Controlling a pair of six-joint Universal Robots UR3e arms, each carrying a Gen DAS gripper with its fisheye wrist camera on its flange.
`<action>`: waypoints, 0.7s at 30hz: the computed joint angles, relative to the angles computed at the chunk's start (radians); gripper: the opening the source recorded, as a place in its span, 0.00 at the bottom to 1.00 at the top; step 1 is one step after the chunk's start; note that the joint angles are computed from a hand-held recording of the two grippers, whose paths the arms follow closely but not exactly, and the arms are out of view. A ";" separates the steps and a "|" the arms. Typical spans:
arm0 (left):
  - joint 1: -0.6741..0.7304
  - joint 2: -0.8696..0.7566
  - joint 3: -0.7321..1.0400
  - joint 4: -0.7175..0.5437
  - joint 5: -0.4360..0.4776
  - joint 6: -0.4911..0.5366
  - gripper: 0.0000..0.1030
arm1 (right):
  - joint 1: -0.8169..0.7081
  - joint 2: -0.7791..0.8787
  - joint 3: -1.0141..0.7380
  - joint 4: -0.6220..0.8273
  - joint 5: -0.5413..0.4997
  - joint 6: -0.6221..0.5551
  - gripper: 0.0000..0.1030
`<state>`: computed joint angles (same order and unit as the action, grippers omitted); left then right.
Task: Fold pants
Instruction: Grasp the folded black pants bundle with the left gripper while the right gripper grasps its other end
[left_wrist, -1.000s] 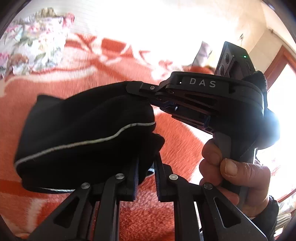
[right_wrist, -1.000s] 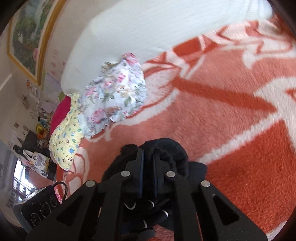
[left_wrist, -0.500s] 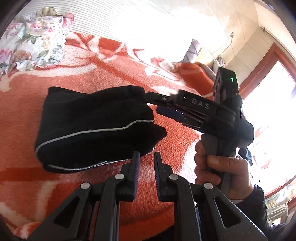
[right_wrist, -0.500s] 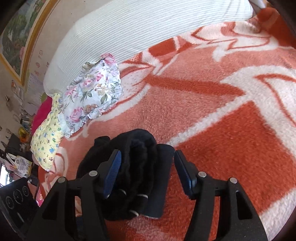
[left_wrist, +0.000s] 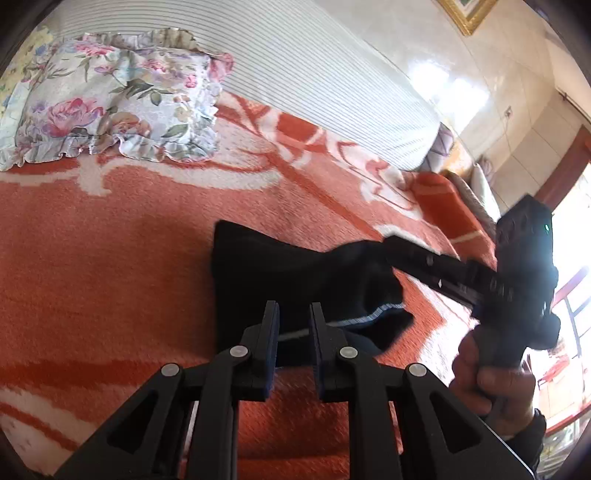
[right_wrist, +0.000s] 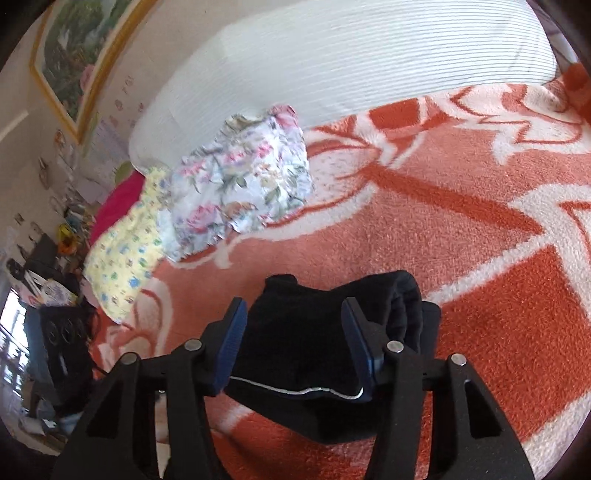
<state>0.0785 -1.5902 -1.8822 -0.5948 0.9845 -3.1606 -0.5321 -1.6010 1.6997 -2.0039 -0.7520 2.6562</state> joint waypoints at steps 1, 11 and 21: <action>-0.008 -0.029 0.025 0.000 0.022 -0.006 0.15 | 0.016 0.008 0.002 -0.022 -0.032 0.006 0.52; -0.128 -0.247 0.108 0.024 0.183 0.031 0.15 | 0.004 0.022 0.206 -0.245 -0.269 -0.042 0.56; -0.061 -0.190 0.144 -0.099 0.123 0.038 0.35 | -0.076 -0.061 0.213 -0.126 -0.143 0.003 0.65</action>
<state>0.0171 -1.7801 -1.7382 -0.6941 1.1071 -3.1222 -0.6081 -1.6624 1.9128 -2.1303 -0.8954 2.6588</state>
